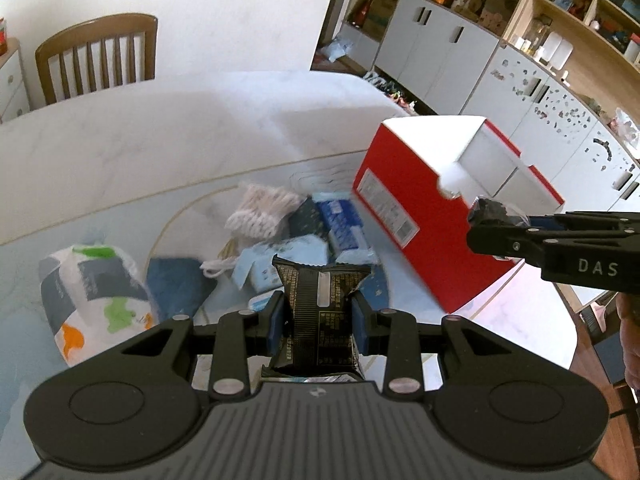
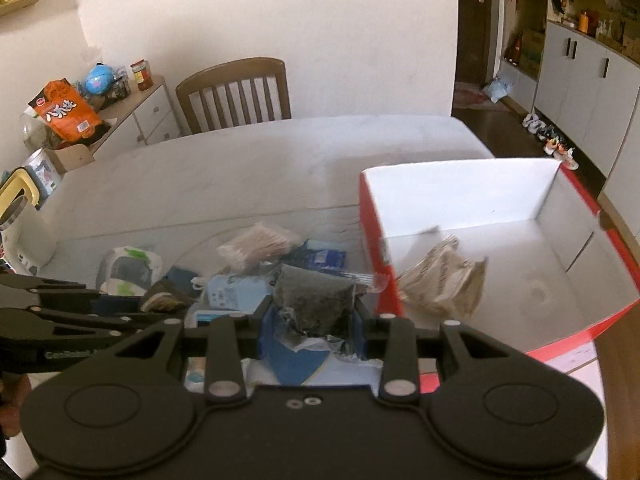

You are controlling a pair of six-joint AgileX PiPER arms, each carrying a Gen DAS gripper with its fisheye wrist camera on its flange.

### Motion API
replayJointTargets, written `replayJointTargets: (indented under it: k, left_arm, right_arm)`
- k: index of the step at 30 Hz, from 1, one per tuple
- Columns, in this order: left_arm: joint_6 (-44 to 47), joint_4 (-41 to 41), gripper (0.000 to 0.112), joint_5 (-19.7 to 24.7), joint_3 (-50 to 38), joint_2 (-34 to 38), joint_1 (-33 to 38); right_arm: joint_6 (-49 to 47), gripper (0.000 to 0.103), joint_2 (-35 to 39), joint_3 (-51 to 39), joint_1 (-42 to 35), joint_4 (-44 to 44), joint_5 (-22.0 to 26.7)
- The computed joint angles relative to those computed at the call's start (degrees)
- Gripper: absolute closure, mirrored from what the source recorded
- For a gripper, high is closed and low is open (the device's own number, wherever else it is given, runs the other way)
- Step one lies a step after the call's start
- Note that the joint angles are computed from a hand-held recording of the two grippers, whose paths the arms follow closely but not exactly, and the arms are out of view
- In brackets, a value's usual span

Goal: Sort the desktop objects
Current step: 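Carry the camouflage bag with the left gripper into the red shoebox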

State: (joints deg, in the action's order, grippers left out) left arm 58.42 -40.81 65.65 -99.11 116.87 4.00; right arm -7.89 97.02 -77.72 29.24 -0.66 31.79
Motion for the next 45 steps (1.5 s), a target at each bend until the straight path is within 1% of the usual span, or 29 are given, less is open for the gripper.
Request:
replayJointTargets:
  k: [10, 14, 20, 25, 28, 34, 41, 45]
  left_arm:
    - [-1.9, -0.2, 0.08, -1.6, 1.7, -3.2, -5.3]
    - [-3.1, 0.3, 0.08, -2.9, 2.0, -4.1, -8.2]
    - [-5.7, 1.6, 0.08, -4.8, 0.7, -4.1, -12.7]
    - [-7.7, 2.9, 0.08, -5.5, -1.3, -3.3, -15.8]
    - [-8.6, 3.8, 0.08, -5.7, -2.4, -2.7, -17.6]
    - [-10.5, 5.6, 0.08, -5.2, -6.0, -0.4, -21.4]
    - [-12.4, 7.9, 0.08, -3.9, -11.7, 3.9, -25.6]
    - [-12.1, 8.9, 0.08, -3.0, -15.1, 5.9, -28.0]
  right_arm:
    - [-10.3, 0.067, 1.1, -4.2, -5.7, 4.6, 1.7]
    - [-14.7, 0.067, 2.4, -6.9, -8.5, 7.2, 3.6]
    - [-19.8, 0.067, 5.0, -11.9, -12.1, 10.1, 6.2]
    - [-22.9, 0.067, 7.1, -15.7, -14.8, 11.7, 8.0]
    - [-24.7, 0.067, 9.0, -19.0, -16.9, 13.0, 9.9]
    - [-25.9, 0.067, 13.4, -26.0, -18.9, 12.4, 13.2]
    - [-24.3, 0.067, 19.1, -34.1, -20.3, 10.0, 15.5]
    - [-24.0, 0.067, 23.1, -39.9, -20.9, 8.7, 18.6]
